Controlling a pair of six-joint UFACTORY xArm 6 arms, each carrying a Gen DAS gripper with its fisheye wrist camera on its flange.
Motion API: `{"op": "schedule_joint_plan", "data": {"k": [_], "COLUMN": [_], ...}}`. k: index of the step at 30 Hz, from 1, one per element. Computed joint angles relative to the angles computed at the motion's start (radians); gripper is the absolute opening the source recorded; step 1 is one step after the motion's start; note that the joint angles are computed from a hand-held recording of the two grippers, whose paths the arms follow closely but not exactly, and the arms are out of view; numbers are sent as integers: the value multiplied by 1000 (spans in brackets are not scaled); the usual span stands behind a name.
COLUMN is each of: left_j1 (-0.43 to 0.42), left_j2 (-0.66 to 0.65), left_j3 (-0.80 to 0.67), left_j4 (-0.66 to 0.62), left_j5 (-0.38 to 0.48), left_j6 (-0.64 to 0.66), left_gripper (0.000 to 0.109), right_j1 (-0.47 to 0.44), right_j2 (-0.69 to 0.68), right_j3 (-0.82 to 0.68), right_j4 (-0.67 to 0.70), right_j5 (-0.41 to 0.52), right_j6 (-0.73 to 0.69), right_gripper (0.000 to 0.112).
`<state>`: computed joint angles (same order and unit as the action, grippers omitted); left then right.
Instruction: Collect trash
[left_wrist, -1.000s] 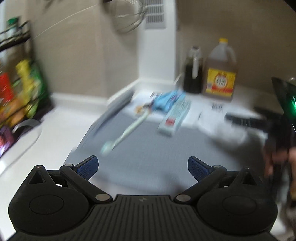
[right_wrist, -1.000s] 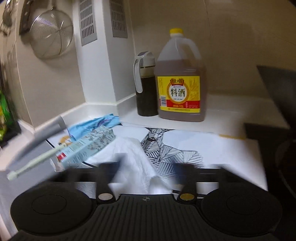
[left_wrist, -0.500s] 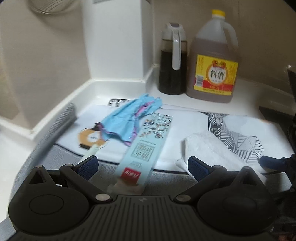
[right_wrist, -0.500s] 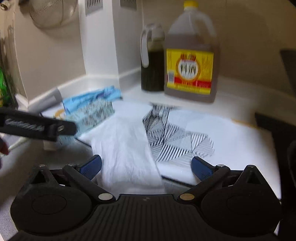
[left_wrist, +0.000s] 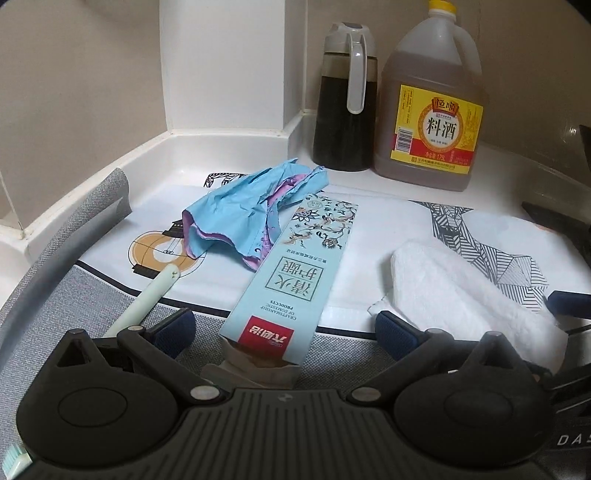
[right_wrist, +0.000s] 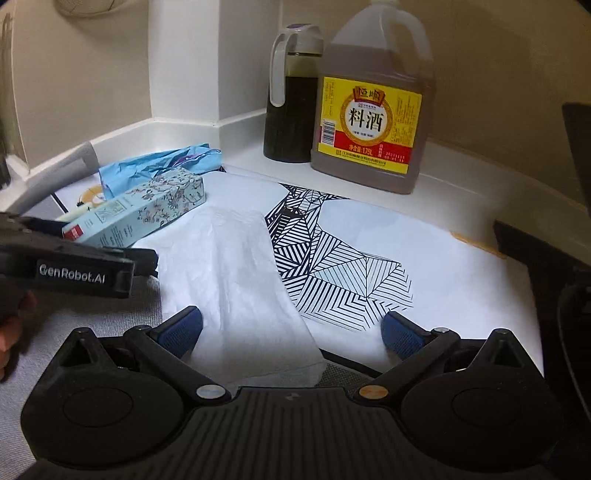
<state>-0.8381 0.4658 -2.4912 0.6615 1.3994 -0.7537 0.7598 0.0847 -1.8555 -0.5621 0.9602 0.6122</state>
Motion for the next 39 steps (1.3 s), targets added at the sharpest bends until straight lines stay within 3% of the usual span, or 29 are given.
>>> {"op": "schedule_joint_plan", "data": {"k": [7, 11, 15, 21, 26, 29, 33, 36, 39], "left_j1": [6, 42, 55, 46, 25, 4, 8, 6, -8], "left_j2": [-40, -223, -275, -248, -167, -58, -64, -58, 23], "left_j3": [64, 361, 442, 396, 267, 93, 106, 96, -38], "left_j4": [-4, -24, -28, -25, -15, 2, 2, 4, 15], "left_j5": [-32, -239, -303, -265, -164, -49, -56, -46, 29], "left_j6": [-25, -170, -242, -224, -151, -72, -80, -73, -16], "left_gripper": [103, 103, 103, 103, 103, 103, 103, 103, 103], "right_j1": [-17, -9, -21, -13, -15, -1, -6, -5, -5], "right_j2": [0, 5, 19, 93, 107, 103, 108, 103, 93], "right_j3": [-6, -11, -23, -108, -127, -127, -145, -139, -125], "right_j4": [-24, -42, 33, 171, 193, 18, -48, -59, -76], "right_j5": [27, 34, -13, -57, -57, -17, 50, 62, 66], "right_j6": [67, 64, 5, -173, -188, -63, 2, 17, 34], "right_gripper": [103, 103, 103, 103, 102, 90, 101, 103, 103]}}
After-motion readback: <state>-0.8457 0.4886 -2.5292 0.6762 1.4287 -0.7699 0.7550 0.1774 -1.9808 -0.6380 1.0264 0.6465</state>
